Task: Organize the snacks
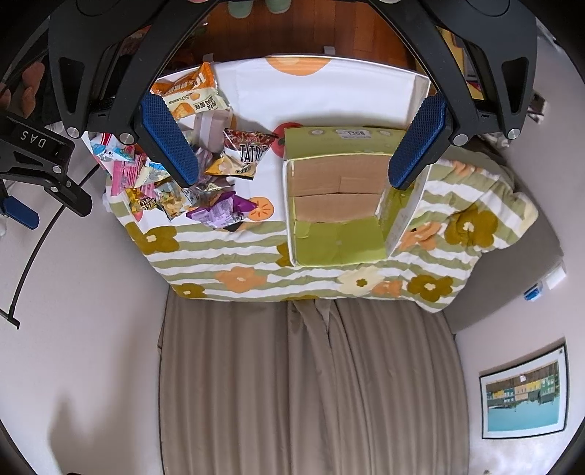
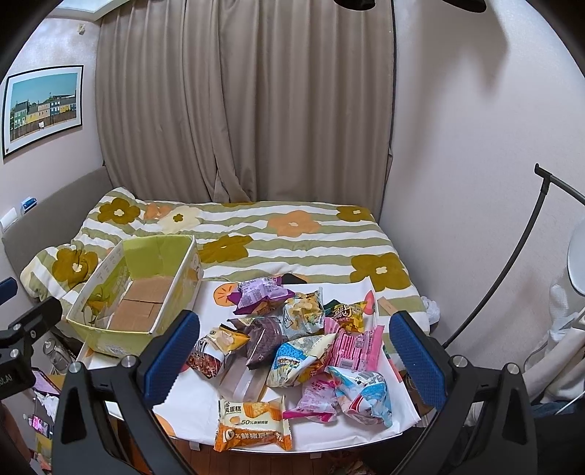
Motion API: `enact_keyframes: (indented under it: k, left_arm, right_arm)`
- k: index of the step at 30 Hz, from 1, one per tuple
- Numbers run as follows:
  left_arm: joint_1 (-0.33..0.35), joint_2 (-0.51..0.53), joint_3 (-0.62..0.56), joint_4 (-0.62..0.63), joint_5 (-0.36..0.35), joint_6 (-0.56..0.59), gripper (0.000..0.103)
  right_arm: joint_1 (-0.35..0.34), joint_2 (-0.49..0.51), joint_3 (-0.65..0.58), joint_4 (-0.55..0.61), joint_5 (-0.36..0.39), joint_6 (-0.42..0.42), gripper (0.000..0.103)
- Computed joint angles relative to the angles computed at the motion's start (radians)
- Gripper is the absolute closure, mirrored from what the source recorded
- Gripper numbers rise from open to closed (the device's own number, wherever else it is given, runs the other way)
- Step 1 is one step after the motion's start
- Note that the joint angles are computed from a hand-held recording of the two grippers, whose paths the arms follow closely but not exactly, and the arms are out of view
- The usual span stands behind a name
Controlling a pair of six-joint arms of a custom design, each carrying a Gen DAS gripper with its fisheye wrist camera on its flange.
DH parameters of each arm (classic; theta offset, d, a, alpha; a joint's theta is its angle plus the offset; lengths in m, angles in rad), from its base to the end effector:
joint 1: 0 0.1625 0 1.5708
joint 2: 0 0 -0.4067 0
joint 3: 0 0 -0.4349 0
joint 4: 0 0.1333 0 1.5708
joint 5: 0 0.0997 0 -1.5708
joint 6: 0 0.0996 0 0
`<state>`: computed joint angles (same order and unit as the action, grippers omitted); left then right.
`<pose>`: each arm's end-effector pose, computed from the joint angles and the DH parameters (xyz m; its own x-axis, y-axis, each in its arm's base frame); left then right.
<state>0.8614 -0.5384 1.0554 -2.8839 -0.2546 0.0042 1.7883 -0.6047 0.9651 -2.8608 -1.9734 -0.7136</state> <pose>-0.3565 -0.7679 0.2098 -0.6397 -0.3585 -0.6799 0.4583 0.5323 -0.7118 0.2808 -0.8337 0.2654 -0.6459 -0.3006 0.7017 -0.7300 0.5123 -0.4524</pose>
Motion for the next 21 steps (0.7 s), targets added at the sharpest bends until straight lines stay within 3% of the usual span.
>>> enact_keyframes:
  k: [21]
  left_arm:
    - [-0.001,-0.011,0.016,-0.008,-0.007,0.000,0.000]
  right_arm:
    - [0.003,0.001,-0.007,0.014,0.003,0.006,0.000]
